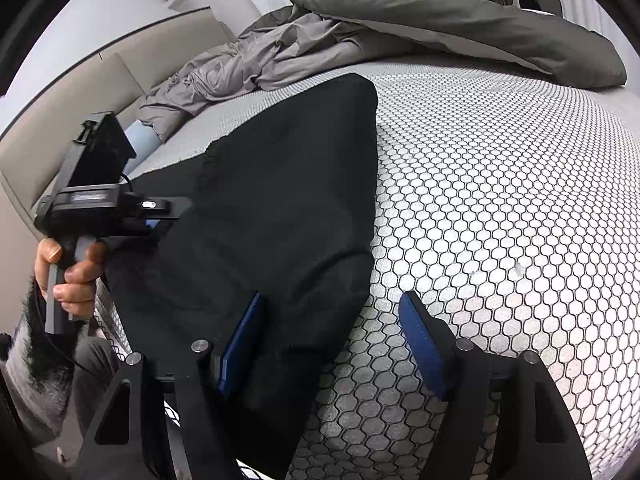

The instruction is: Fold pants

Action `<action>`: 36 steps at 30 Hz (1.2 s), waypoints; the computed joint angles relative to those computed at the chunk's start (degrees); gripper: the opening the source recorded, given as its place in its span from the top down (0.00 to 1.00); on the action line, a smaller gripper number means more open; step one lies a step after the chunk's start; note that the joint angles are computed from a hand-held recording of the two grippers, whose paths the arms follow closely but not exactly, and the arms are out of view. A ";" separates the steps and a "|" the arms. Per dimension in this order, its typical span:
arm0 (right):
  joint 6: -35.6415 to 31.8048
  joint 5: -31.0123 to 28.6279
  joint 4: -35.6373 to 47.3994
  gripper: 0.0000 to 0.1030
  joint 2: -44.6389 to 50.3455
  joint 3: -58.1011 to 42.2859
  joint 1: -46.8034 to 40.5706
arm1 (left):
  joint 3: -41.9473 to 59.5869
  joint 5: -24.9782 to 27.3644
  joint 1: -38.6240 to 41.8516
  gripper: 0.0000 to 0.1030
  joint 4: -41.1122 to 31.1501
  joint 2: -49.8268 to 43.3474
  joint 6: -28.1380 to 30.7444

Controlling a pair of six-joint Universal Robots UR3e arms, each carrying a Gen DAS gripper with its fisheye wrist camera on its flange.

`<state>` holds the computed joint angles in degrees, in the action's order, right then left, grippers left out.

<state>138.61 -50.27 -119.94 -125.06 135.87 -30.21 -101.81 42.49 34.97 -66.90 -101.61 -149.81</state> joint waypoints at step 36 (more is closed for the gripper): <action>2.36 7.73 42.62 0.92 -18.89 -7.58 -0.70 | -11.19 7.82 33.08 0.41 -14.30 24.75 32.00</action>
